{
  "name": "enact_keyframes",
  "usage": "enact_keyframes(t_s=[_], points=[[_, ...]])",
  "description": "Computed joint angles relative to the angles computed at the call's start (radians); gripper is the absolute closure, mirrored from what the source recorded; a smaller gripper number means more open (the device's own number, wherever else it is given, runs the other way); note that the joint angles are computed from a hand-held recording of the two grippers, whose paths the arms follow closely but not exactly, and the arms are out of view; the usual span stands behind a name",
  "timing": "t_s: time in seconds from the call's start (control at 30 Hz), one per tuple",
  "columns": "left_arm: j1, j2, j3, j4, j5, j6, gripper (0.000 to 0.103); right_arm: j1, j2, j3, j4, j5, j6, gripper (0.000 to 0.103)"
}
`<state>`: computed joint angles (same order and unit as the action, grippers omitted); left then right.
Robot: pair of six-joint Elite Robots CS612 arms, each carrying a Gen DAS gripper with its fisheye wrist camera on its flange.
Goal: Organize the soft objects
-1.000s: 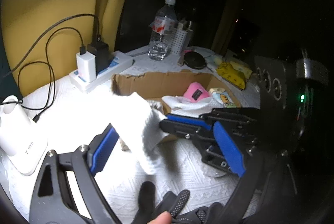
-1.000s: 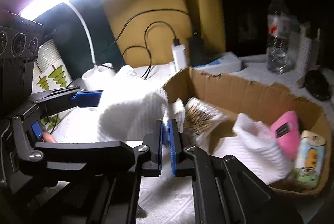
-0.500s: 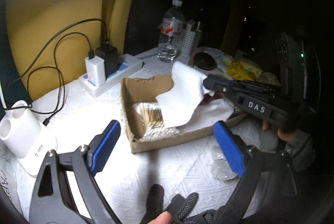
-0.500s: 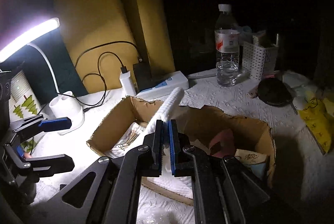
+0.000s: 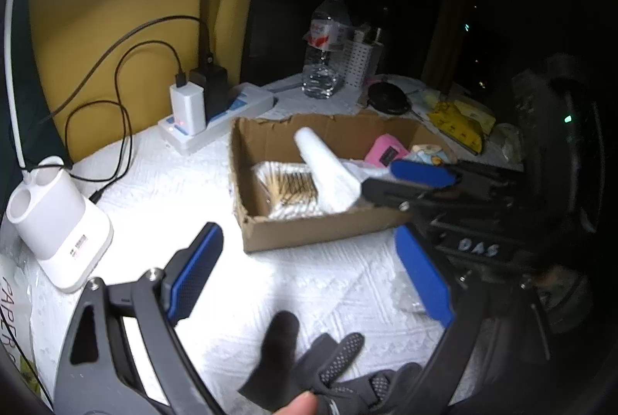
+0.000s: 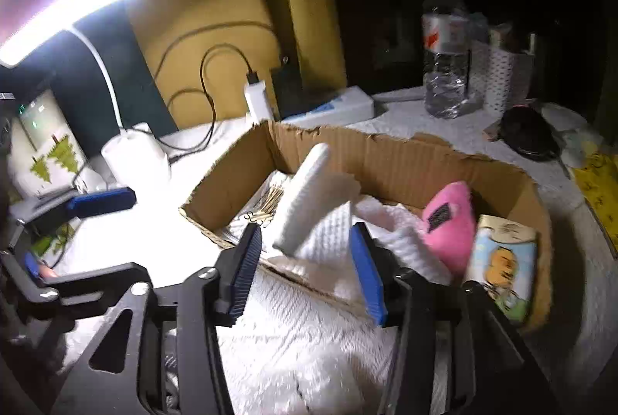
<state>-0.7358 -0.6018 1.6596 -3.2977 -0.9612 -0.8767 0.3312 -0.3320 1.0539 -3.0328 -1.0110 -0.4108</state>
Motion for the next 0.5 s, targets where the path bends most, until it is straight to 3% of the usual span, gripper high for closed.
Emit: enact_keyframes(t_s=[0.1, 0.5], points=[[-0.007, 0.0, 0.0, 0.004, 0.005, -0.006, 0.011, -0.003, -0.02, 0.04, -0.048, -0.021, 0.003, 0.044], [-0.032, -0.005, 0.01, 0.052, -0.003, -0.052, 0.011, -0.023, -0.076, 0.176, -0.138, -0.034, 0.015, 0.038]])
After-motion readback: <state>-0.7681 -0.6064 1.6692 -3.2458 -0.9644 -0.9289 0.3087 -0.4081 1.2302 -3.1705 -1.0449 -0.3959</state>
